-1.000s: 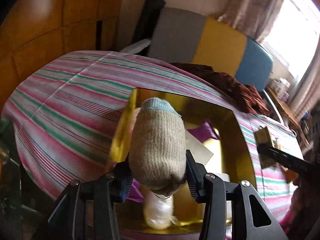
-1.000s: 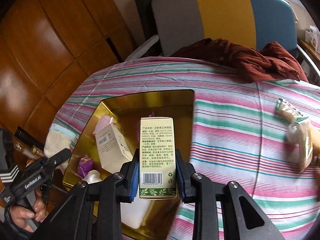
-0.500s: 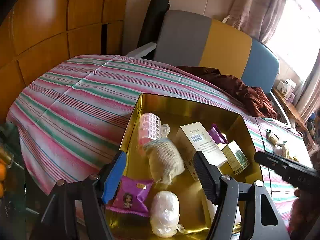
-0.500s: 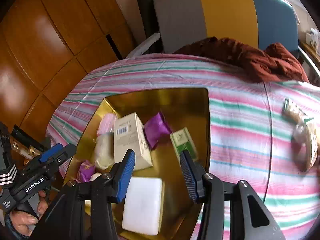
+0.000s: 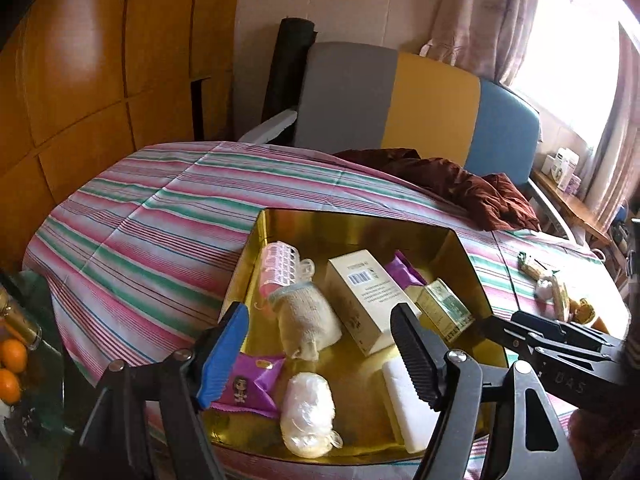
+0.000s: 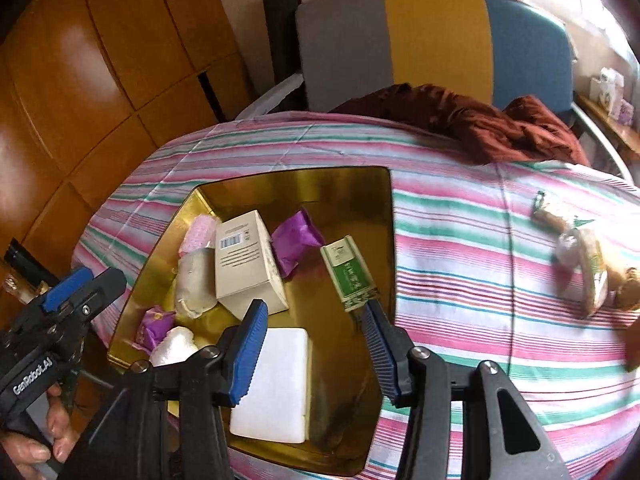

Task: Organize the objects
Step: 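Carry the sock roll and green box into the gold tray and open both tools, then withdraw both tools from the tray back toward the pile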

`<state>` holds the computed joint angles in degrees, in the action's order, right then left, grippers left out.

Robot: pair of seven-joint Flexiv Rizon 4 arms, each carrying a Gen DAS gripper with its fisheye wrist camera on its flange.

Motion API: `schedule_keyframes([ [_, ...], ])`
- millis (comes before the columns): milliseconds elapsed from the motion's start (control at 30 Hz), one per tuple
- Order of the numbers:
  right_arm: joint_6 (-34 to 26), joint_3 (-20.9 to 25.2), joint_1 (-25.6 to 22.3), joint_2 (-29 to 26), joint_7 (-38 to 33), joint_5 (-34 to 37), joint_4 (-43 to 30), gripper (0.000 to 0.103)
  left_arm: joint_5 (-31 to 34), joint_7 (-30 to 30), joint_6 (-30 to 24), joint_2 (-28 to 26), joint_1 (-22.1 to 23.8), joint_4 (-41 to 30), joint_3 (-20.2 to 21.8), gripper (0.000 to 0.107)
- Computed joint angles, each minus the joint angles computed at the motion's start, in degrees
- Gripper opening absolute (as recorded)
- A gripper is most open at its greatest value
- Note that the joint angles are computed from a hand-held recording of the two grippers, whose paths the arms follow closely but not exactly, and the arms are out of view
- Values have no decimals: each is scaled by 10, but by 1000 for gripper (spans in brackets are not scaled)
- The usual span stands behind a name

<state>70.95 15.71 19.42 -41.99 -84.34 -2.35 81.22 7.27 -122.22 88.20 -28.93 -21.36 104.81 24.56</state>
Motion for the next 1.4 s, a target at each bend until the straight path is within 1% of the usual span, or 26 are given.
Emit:
schedule_keyframes([
  [67, 17, -15, 8, 8, 11, -6, 15, 57, 1, 0, -5, 1, -2, -1, -2, 74],
  [133, 34, -27, 14, 16, 23, -14, 31, 60, 1, 3, -11, 2, 1, -2, -10, 75],
  [200, 43, -31, 14, 21, 30, -21, 41, 60, 8, -4, -19, 1, -8, -8, -2, 75],
  [333, 60, -47, 19, 33, 53, -42, 64, 60, 24, -9, -29, 2, -8, -16, -7, 76],
  [500, 75, -54, 17, 43, 69, -62, 86, 60, 33, -6, -33, 6, 5, -18, -31, 77],
  [667, 97, -84, 28, 54, 95, -93, 107, 61, 39, 10, -28, 6, 15, -26, -52, 78],
  [800, 92, -89, 19, 55, 112, -104, 110, 61, 31, 36, -20, 6, 26, -29, -75, 78],
  [967, 75, -76, -8, 55, 120, -96, 106, 61, 15, 73, -21, -2, 34, -40, -100, 78],
  [1067, 54, -63, -31, 54, 124, -77, 99, 61, 2, 101, -22, -7, 40, -47, -119, 78],
  [1233, 33, -70, -49, 58, 142, -60, 98, 61, -24, 159, -20, -16, 56, -53, -160, 78],
  [1400, -6, -54, -86, 57, 142, -27, 83, 61, -54, 215, -18, -24, 66, -56, -194, 78],
])
